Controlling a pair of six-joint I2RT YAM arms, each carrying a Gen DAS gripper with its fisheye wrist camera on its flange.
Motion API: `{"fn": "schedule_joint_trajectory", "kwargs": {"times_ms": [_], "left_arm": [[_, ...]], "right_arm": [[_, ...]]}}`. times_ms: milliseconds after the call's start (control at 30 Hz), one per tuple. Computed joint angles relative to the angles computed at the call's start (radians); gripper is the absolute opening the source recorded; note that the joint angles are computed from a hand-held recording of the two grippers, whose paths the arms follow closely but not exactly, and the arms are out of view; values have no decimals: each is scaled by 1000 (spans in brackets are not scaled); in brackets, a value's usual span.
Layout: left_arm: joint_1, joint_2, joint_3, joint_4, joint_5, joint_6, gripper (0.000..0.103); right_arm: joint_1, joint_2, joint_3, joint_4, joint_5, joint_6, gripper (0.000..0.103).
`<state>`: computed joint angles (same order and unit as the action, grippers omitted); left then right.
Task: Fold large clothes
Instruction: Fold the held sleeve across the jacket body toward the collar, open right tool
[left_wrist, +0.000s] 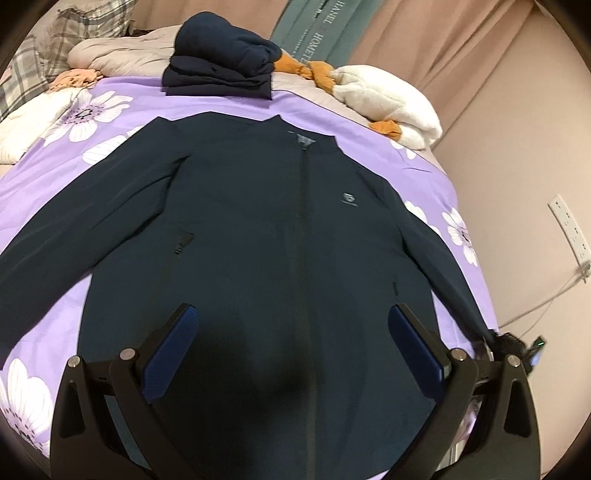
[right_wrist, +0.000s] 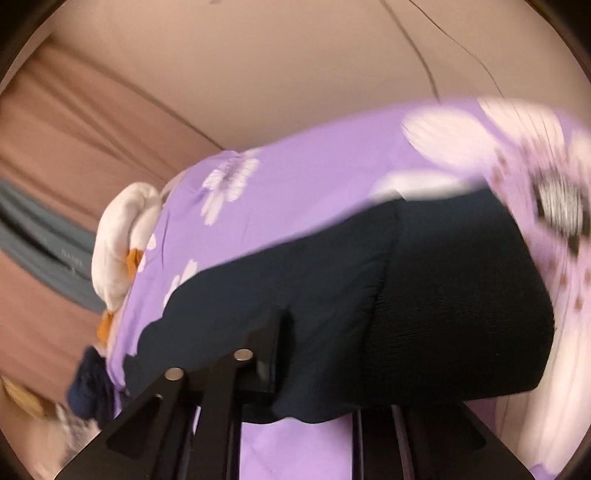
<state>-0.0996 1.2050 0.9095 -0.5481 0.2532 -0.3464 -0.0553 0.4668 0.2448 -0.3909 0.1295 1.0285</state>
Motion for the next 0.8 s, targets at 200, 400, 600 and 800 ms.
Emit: {"fn": "schedule_joint_trajectory", "kwargs": {"times_ms": [200,400,600,800], "left_arm": [[106,45,17,26,64,31,103],[199,102,66,31,103,68,103],[326,159,89,49,149,101,103],[425,255,112,55,158,131,103]], "right_arm": [[216,198,348,-111,258,-154,8],[490,639,812,-149,469,-297,8],[721,1138,1336,-257,546,-517,8],[852,1634,1880,-390,507,-698,8]]}}
